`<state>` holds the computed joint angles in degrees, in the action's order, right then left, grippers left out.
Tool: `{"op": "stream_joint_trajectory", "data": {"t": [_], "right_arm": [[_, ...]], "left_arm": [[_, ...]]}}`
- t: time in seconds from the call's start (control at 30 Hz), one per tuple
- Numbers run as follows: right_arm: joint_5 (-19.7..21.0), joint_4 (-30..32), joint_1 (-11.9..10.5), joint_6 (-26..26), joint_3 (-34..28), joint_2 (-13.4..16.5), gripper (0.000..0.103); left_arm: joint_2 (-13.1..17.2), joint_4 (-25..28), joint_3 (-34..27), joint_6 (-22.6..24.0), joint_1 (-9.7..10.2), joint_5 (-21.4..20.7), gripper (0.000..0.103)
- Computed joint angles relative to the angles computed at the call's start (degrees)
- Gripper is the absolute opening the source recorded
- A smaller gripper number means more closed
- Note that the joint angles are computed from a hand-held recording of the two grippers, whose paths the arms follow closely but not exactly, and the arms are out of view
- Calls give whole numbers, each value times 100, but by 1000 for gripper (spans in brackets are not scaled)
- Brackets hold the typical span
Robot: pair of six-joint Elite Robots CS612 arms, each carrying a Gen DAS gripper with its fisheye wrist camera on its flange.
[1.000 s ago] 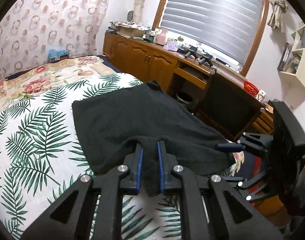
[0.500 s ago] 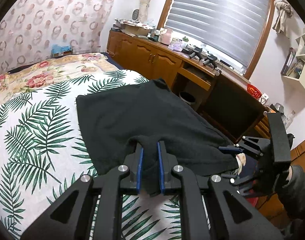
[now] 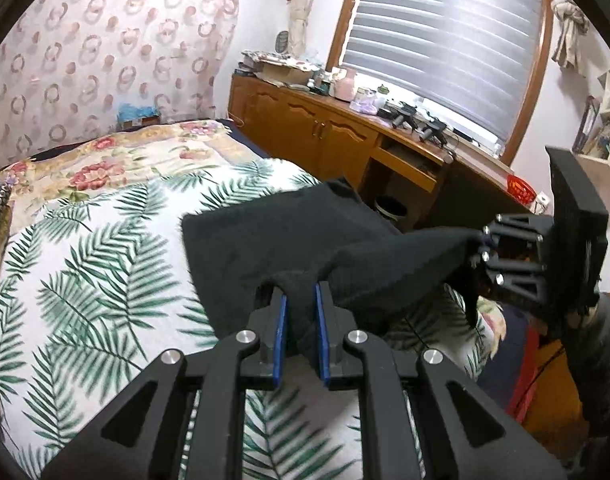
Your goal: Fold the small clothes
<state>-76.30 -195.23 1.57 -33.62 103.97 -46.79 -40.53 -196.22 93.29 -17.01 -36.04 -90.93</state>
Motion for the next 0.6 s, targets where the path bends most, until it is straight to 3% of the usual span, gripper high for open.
{"op": "stream_joint_trajectory", "data": {"t": [0.17, 0.6], "right_arm": [[133, 205, 70, 3, -598, 202, 9], [425, 1536, 111, -96, -1965, 886, 9]], "left_arm": [[79, 274, -238, -15, 109, 154, 11], [520, 1311, -1092, -111, 340, 89, 14]]}}
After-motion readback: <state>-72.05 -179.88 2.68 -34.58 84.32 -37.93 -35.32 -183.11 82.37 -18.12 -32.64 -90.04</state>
